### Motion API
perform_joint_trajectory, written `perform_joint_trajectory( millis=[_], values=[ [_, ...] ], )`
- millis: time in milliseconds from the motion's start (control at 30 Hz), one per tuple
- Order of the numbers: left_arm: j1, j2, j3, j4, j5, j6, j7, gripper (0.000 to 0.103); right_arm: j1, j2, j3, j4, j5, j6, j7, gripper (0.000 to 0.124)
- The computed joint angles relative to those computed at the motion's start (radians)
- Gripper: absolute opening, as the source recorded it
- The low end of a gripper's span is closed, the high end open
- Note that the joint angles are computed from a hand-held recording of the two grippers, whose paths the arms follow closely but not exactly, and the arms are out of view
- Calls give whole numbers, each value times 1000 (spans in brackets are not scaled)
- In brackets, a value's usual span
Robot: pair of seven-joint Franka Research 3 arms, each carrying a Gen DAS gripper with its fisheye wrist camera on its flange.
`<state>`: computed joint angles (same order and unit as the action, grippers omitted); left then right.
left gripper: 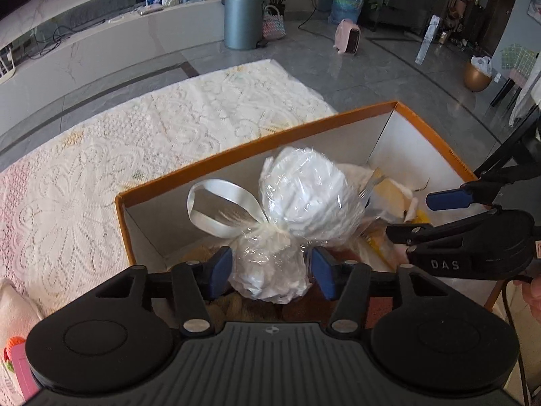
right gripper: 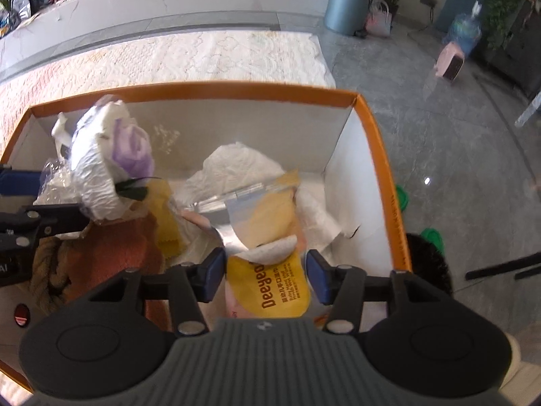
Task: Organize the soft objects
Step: 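Open both tools to drop the wipes packet and silver bag into the box, then move both tools back over the bed toward the white mitt and fruit toy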
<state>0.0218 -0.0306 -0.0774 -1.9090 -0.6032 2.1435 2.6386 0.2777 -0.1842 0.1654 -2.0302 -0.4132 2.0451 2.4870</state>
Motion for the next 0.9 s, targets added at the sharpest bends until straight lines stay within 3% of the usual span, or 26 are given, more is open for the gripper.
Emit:
perform_joint_trajectory(
  millis=[33, 300, 367, 600, 900],
  values=[
    [2, -4, 3, -4, -19, 0, 15, 77, 1, 0, 5, 4, -17, -9, 0, 64],
    [15, -24, 23, -1, -93, -34, 45, 84, 10, -19, 26, 14, -90, -32, 37, 72],
    [19, -30, 29, -2, -116, -44, 60, 87, 13, -28, 36, 11, -114, -40, 61, 79],
    [44, -42, 52, 9, -169, -110, 67, 87, 27, -59, 61, 3, -144, -39, 135, 87],
    [70, -99, 93, -30, -200, -173, 132, 85, 53, -70, 94, 12, -144, -60, 178, 87]
  ],
)
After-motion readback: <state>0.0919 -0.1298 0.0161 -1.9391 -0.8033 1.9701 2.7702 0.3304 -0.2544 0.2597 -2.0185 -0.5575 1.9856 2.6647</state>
